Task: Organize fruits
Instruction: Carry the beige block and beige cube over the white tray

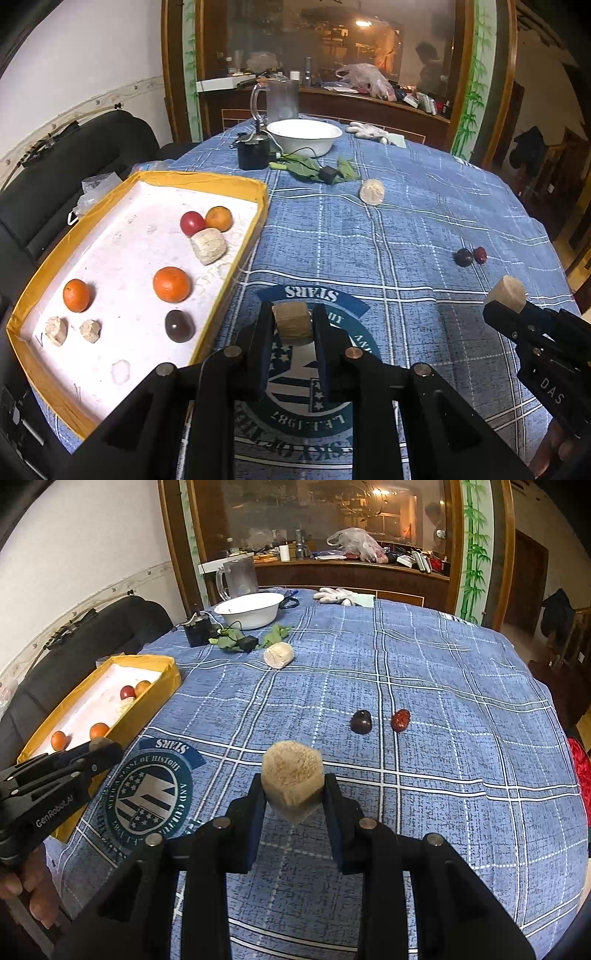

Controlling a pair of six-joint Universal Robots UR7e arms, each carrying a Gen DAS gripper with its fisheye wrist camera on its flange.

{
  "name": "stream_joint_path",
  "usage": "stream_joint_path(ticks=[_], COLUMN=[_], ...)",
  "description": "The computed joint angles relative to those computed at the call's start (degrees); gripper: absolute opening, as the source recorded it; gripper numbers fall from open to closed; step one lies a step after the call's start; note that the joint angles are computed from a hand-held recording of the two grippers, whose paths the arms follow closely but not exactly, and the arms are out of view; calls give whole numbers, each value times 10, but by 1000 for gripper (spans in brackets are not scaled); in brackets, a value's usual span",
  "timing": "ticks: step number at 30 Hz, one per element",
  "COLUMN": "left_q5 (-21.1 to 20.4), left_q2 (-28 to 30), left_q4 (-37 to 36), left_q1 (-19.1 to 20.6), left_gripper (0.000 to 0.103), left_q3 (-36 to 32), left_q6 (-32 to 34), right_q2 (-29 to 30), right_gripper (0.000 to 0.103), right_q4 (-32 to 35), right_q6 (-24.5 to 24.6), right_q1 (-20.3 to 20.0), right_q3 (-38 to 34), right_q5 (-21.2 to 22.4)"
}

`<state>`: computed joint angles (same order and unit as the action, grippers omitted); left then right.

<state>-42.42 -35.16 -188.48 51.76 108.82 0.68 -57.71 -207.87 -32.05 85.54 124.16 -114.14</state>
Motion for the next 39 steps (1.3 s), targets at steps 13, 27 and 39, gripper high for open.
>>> stream_joint_path(ticks=[13, 27, 39], left_q5=[38, 66, 98], left_q2=[-8, -16, -49], left_q4=[-29, -24, -38], left_q1=[-3, 1, 29], left_gripper=[19, 19, 19], left_q3=[11, 17, 32], left_q6=[5, -6, -23], right_q2=[14, 23, 38], right_gripper=[32, 32, 32], right_q4=[2, 3, 12], right_q6=[-4, -9, -8], right_q1=[14, 24, 38], right_q3=[-5, -6, -18], right_q5=[9, 18, 28])
